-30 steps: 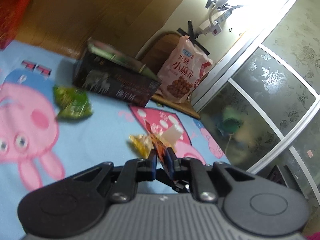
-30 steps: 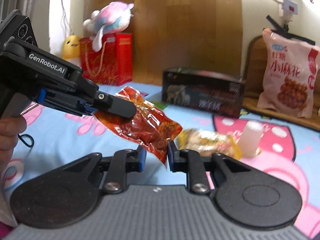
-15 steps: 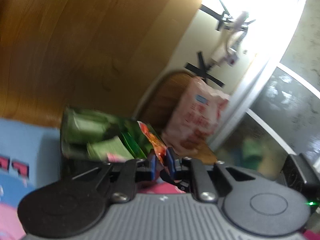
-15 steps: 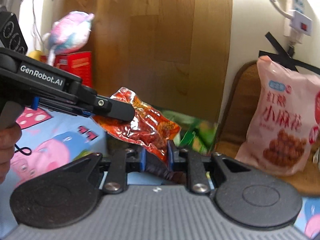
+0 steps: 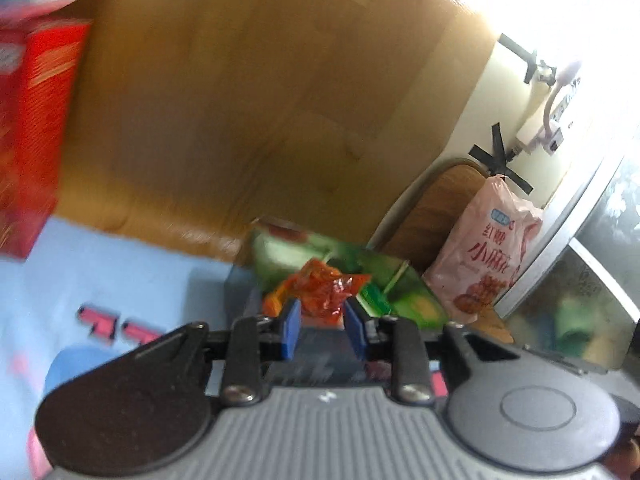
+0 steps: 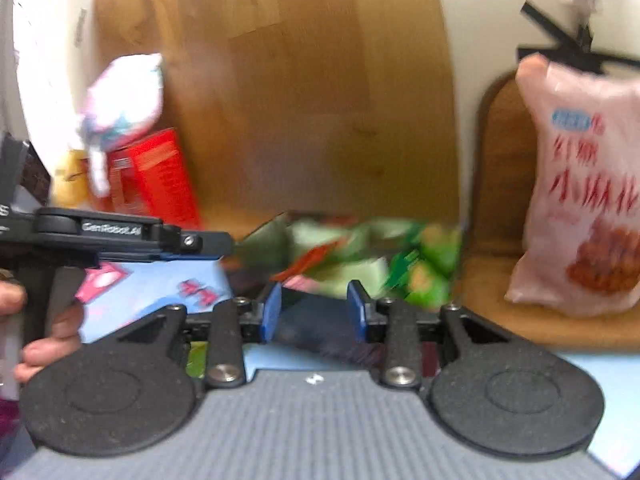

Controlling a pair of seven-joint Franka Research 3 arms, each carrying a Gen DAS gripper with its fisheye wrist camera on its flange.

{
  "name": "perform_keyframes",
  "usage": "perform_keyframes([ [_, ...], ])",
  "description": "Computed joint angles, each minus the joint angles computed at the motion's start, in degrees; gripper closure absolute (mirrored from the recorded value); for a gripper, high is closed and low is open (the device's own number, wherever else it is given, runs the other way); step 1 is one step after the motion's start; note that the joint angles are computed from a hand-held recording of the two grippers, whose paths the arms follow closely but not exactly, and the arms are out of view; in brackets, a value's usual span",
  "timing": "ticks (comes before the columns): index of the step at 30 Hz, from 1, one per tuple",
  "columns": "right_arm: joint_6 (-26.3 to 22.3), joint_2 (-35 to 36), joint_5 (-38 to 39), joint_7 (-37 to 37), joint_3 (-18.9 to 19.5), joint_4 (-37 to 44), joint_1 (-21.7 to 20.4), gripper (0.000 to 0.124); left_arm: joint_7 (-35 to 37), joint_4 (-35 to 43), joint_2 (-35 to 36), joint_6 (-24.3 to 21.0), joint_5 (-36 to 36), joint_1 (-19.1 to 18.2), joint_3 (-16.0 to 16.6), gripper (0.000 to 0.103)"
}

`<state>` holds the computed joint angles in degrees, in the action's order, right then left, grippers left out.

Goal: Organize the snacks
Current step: 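Move the left gripper to the small green candy packet and grasp it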

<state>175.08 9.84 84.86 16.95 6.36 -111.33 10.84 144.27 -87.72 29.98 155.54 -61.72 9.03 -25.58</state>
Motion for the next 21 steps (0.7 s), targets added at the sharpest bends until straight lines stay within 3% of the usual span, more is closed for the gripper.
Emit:
perform_keyframes([
  [4,-10.6,0.6,-12.1,16.3,-0.9,-1.3,0.1,0.084,-4.1,-3.7,-1.8,-3.3,1.1,1.0,2.2,0.071],
  [6,-14.8,3.1,-15.5,24.7,-0.9,1.1,-0.2,0.084,-6.2,-4.8,-1.9,-2.8,2.7,0.3,3.5,0.071],
  [8,-16.6,5.3,-16.8,30.3,-0.5,3.2,-0.7,0.084,-8.3,-5.7,-2.0,-3.7,4.2,0.3,4.0,0.071],
  [12,-15.1,8.8,-19.3,42.0,0.2,5.7,-1.1,0.086,-8.7,-7.4,-2.3,-3.7,5.9,-0.1,3.9,0.075],
  [14,-16.7,9.5,-20.5,45.9,0.7,5.9,-1.8,0.099,-7.2,-9.1,-3.2,-0.7,5.8,-0.5,3.3,0.080],
  [17,-15.9,7.6,-21.5,46.3,1.8,3.4,-2.1,0.101,-5.8,-9.6,-3.9,-4.7,2.7,1.8,2.0,0.080],
  [21,-18.6,3.3,-19.8,43.7,2.5,-1.5,-2.2,0.118,-5.0,-12.4,-6.0,-12.5,0.0,2.4,3.4,0.083],
])
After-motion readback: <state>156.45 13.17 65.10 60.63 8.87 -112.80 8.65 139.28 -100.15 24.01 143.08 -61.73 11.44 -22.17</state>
